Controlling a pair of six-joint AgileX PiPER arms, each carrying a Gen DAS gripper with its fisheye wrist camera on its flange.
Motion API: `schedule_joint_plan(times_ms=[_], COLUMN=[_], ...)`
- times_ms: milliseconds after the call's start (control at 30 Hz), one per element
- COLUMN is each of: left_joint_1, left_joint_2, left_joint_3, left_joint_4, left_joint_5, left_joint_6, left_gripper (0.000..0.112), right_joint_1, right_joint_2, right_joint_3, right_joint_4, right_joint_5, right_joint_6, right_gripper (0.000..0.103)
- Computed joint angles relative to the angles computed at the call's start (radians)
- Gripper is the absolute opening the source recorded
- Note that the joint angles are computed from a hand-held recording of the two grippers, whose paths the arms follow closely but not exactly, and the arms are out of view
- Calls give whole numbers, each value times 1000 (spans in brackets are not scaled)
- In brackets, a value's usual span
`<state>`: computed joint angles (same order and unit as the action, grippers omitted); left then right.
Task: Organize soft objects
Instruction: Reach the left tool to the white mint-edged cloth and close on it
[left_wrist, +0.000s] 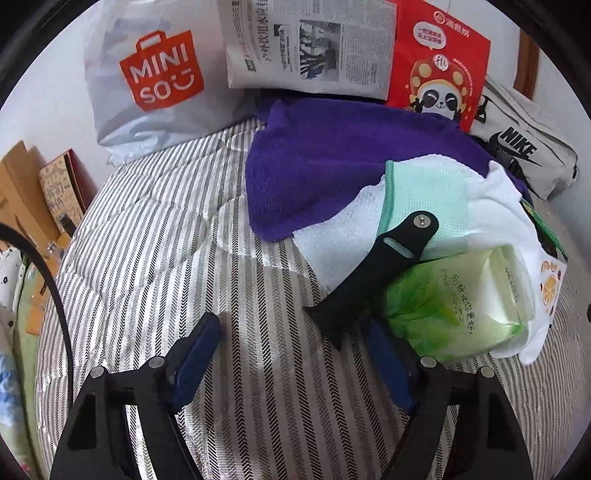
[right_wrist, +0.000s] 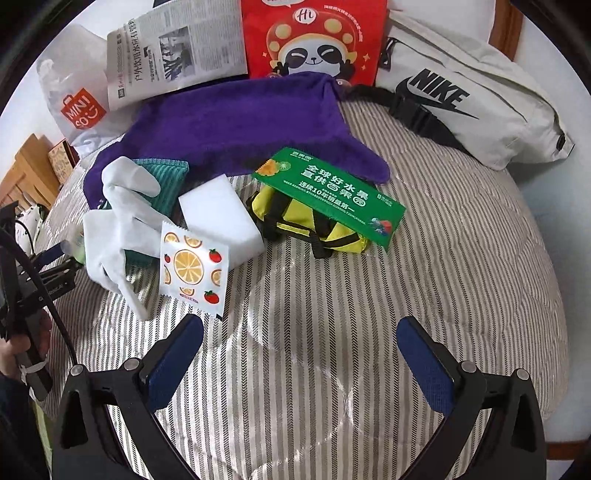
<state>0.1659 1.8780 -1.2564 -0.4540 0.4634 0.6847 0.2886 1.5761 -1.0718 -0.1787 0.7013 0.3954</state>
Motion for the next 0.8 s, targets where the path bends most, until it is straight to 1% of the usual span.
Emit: schedule_joint_plan(times_ms=[67,133,200,233,267,333,367,633,700,767,800], left_joint_1=[-9,-6,-9,-13,-5,5,-2,-5,5,14,20], left_joint_2=[-8,-6,-5,3,16,19,16,14,13,4,5], left_joint_3=[13,10,12,4,-11,-15,-11,-9,-10,-2,-13], left_joint_4=[18,13,48,101,115,87,110,119,78,2,-49], left_joint_5=[-18,-11,-18,-22,-10,2,-6,-10,-3,2,27], left_joint_6=[-15,-15,-58,-118,-145,-129,-148,-160,-125,-38,38], left_gripper=[80,81,91,103,103,103,103,103,102,86,81], right_joint_1=[-1,-2,-2,-5,-5,-5,-6,1,10,20,21], right_joint_2=[9,17,28,29,31,35,37,70,74,69,66], right_joint_3=[-1,0,-1,1,3,9,12,8,5,6,6], right_joint_4=[-1,-1,5,8,6,9,12,56,51,43,41], right_joint_5=[-6,-12,-13,-15,-18,-23,-25,-45,-44,-43,-41], right_joint_6=[0,3,1,-4,-1,-2,-4,-28,-25,-18,-18], right_gripper=[103,103,103,103,103,103,103,103,103,103,103])
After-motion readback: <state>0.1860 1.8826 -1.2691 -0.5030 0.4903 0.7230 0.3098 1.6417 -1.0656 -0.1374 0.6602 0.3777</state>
